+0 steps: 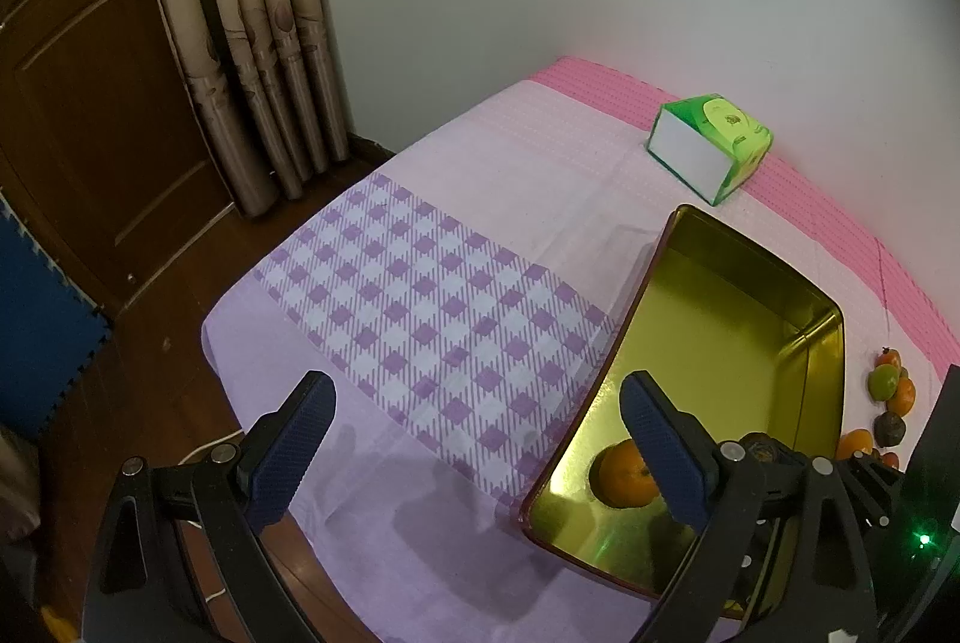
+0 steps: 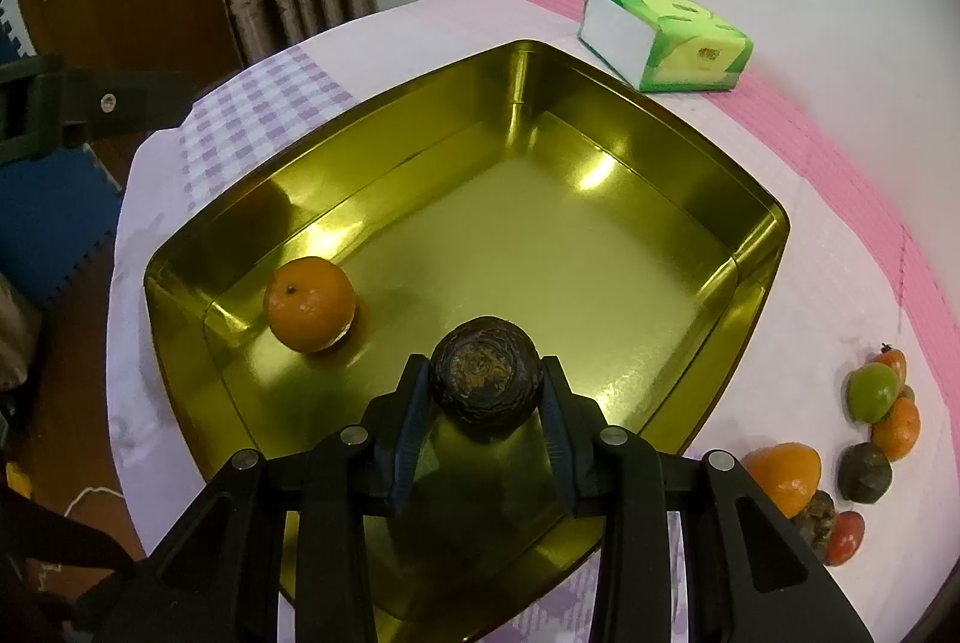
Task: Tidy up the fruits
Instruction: 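Carry the dark fruit into the tin and open the right gripper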
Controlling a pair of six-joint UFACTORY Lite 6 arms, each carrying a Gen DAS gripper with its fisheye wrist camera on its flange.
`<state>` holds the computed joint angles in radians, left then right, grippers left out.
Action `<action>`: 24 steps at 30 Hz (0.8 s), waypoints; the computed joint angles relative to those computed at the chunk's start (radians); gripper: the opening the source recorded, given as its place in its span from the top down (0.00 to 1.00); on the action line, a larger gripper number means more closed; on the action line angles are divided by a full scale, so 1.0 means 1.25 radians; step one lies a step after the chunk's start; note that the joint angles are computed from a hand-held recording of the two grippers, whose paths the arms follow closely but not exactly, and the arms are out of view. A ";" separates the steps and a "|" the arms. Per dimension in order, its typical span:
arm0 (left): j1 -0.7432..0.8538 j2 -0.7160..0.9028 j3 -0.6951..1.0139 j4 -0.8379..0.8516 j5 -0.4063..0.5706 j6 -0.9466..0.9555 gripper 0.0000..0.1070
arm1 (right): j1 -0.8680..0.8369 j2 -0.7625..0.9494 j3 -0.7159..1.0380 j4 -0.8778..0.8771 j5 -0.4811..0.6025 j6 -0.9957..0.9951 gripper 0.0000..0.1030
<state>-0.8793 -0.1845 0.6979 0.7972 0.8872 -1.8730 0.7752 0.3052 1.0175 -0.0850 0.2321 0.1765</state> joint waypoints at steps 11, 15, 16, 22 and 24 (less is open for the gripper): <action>-0.001 0.004 0.001 0.001 -0.002 -0.004 0.12 | 0.003 0.006 -0.002 -0.138 0.002 0.130 0.64; -0.002 0.007 0.001 0.000 -0.006 -0.003 0.12 | 0.005 0.007 -0.001 -0.133 -0.003 0.136 0.63; -0.003 0.008 0.001 0.000 -0.006 -0.004 0.12 | 0.005 0.007 -0.001 -0.128 -0.003 0.132 0.63; -0.008 0.010 0.002 0.000 -0.005 -0.005 0.12 | 0.003 -0.004 -0.004 -0.080 -0.010 0.093 0.52; -0.008 0.015 0.004 0.001 -0.008 -0.003 0.12 | 0.003 -0.026 -0.020 -0.062 -0.022 0.085 0.50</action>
